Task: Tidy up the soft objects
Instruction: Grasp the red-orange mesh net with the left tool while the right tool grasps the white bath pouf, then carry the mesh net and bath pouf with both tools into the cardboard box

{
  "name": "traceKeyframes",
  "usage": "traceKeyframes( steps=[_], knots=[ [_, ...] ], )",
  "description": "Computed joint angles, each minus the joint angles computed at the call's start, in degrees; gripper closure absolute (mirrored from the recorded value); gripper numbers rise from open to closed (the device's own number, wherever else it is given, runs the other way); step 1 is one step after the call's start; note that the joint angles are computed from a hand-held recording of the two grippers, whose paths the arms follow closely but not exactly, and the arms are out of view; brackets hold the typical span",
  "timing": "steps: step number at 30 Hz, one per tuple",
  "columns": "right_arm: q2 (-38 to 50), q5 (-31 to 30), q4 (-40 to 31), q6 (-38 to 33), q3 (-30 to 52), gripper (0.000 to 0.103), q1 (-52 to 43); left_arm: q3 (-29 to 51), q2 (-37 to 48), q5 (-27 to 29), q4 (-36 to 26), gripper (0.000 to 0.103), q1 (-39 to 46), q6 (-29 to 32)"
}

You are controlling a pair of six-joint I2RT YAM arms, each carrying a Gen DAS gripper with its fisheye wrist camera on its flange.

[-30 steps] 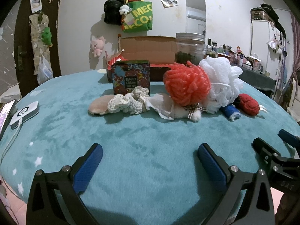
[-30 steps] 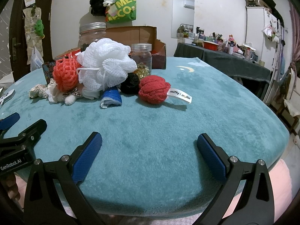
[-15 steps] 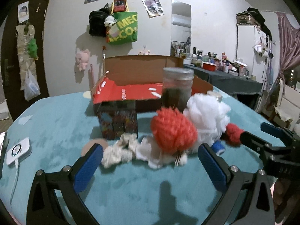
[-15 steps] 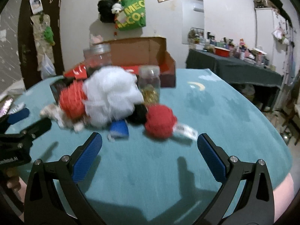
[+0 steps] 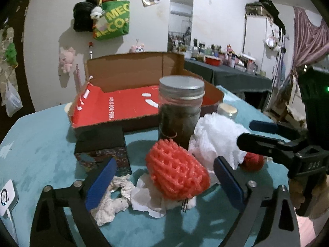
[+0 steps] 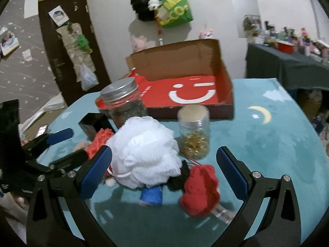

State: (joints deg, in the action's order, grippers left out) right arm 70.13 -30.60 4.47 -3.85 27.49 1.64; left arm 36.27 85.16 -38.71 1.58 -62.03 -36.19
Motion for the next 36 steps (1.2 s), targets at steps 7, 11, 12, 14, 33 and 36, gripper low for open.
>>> traceKeyframes(
  steps=[7,11,12,14,33,36],
  knots=[
    [8.62,-2.09,-3.64,-3.62,5.89,0.015,2.63,-0.01,3.35,7.31,1.86,0.042,3.03,1.64],
    [10.87,-5.96,-5.71,-4.85,7.19,0.044,2.15,-1.64,2.37,8.85,3.34,0.051,3.81,1.78],
    [10.84,-6.51,-5.36,-4.74,6.93,0.05,2.05,-2.25,1.67,9.03,3.69,0.052,3.92,1.74],
    [10.32,-7.74,-4.77,-4.38,6.29,0.065,1.62,-3.34,0.11,8.62,4.08,0.054,3.78,1.48],
    [-5.2,-6.3,-3.3,-0.58,-1.41,0.085,-1.37,-4.05,-9.58,2.07,-3.08,0.057,0.49,2.78],
    [-7.38,-6.97,-4.27,-0.43,-1.58,0.086,-2.09,-4.05,-11.2,1.71,-4.14,0.057,0.46,2.97]
  ],
)
